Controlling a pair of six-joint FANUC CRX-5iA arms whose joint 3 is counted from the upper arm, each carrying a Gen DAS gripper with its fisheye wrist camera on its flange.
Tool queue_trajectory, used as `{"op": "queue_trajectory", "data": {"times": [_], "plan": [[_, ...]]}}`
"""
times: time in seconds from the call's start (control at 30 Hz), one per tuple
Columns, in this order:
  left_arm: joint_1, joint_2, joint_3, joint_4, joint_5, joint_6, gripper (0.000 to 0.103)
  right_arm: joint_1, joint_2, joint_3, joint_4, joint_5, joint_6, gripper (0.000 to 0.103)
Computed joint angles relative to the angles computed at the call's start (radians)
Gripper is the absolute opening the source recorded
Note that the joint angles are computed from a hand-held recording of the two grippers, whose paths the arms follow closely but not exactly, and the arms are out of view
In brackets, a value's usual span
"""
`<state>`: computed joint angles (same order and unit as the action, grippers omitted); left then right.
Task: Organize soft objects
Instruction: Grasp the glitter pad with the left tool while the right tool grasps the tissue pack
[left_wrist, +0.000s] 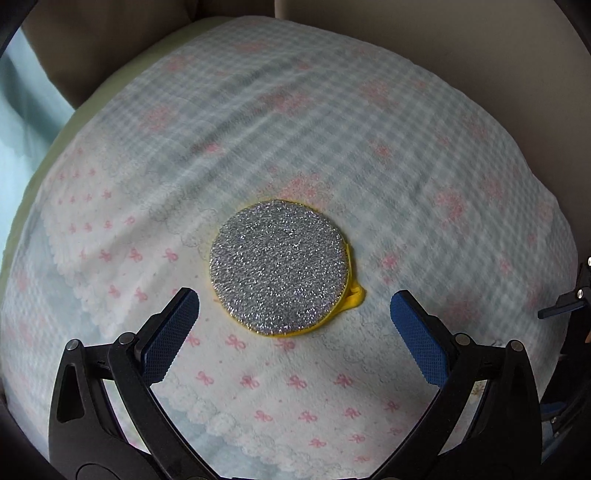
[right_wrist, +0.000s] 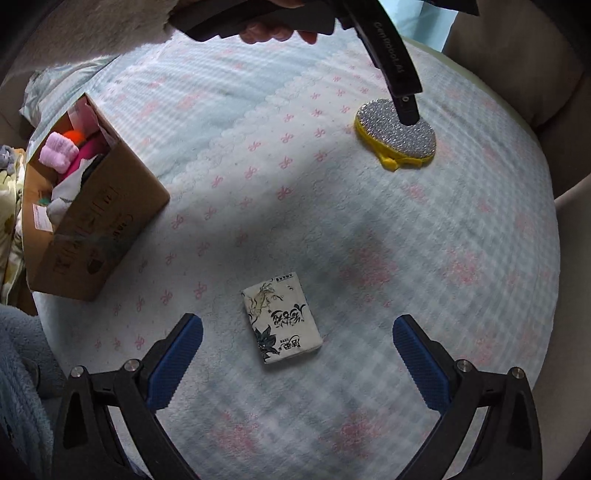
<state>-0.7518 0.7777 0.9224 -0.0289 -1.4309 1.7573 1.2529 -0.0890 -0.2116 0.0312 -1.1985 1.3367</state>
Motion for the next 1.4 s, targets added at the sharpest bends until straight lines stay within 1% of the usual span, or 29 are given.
{"op": "queue_trajectory", "data": {"times": [0.13, 0.33, 0.4, 0.5, 0.6, 0.63, 0.67, 0.7, 0.73, 0.8, 0.87, 0.9, 1.03, 1.07, 1.1, 1.13, 1.17, 1.23, 1.27, 1.33, 1.4], "plan": [[0.008, 0.074, 0.048, -0.003, -0.026, -0.067, 0.103, 0.002, 0.018, -0.038, -0.020, 0.042, 0.050, 0.102], [0.020, 0.094, 0.035, 0.012, -0.013, -0.119, 0.103, 0.000, 0.043, -0.041, -0.052, 0.060, 0.112, 0.102], [0.022, 0.114, 0.057, 0.022, -0.028, -0.139, 0.103, -0.006, 0.052, -0.036, -0.072, 0.064, 0.137, 0.102], [0.023, 0.140, 0.088, 0.020, -0.046, -0.163, 0.103, -0.012, 0.069, -0.024, -0.089, 0.063, 0.171, 0.098], [0.023, 0.160, 0.110, 0.019, -0.060, -0.183, 0.103, -0.009, 0.080, -0.023, -0.087, 0.067, 0.183, 0.097], [0.022, 0.170, 0.123, 0.016, -0.069, -0.188, 0.103, -0.009, 0.086, -0.021, -0.088, 0.066, 0.187, 0.092], [0.022, 0.189, 0.149, 0.013, -0.082, -0.195, 0.103, -0.009, 0.091, -0.019, -0.088, 0.064, 0.192, 0.082], [0.020, 0.198, 0.161, 0.008, -0.089, -0.199, 0.103, -0.009, 0.101, -0.014, -0.087, 0.056, 0.196, 0.076], [0.019, 0.213, 0.183, 0.003, -0.099, -0.202, 0.103, -0.006, 0.111, -0.010, -0.082, 0.047, 0.197, 0.069], [0.013, 0.221, 0.194, -0.004, -0.099, -0.206, 0.103, 0.003, 0.117, -0.013, -0.063, 0.044, 0.195, 0.062], [0.011, 0.210, 0.170, -0.002, -0.072, -0.219, 0.098, 0.009, 0.115, -0.016, -0.053, 0.047, 0.189, 0.048], [0.004, 0.226, 0.204, -0.002, -0.087, -0.217, 0.094, 0.008, 0.116, -0.014, -0.052, 0.045, 0.186, 0.045], [-0.014, 0.234, 0.232, -0.012, -0.106, -0.208, 0.084, 0.006, 0.115, -0.011, -0.045, 0.042, 0.176, 0.044], [-0.019, 0.218, 0.209, -0.016, -0.098, -0.208, 0.082, 0.008, 0.113, -0.013, -0.040, 0.044, 0.170, 0.044], [-0.023, 0.221, 0.216, -0.021, -0.103, -0.209, 0.079, 0.007, 0.112, -0.013, -0.039, 0.044, 0.166, 0.044], [-0.028, 0.210, 0.202, -0.027, -0.100, -0.208, 0.075, -0.001, 0.112, -0.012, -0.042, 0.046, 0.169, 0.044], [-0.033, 0.222, 0.230, -0.033, -0.115, -0.206, 0.072, -0.006, 0.106, -0.015, -0.045, 0.045, 0.164, 0.044], [-0.041, 0.214, 0.226, -0.041, -0.110, -0.195, 0.060, -0.005, 0.105, -0.016, -0.054, 0.056, 0.141, 0.044], [-0.042, 0.211, 0.225, -0.040, -0.109, -0.189, 0.058, -0.009, 0.102, -0.015, -0.059, 0.059, 0.134, 0.044], [-0.046, 0.208, 0.225, -0.046, -0.109, -0.172, 0.049, -0.018, 0.096, -0.013, -0.060, 0.059, 0.122, 0.044], [-0.048, 0.208, 0.230, -0.044, -0.111, -0.155, 0.046, -0.023, 0.083, -0.021, -0.053, 0.060, 0.110, 0.044]]}}
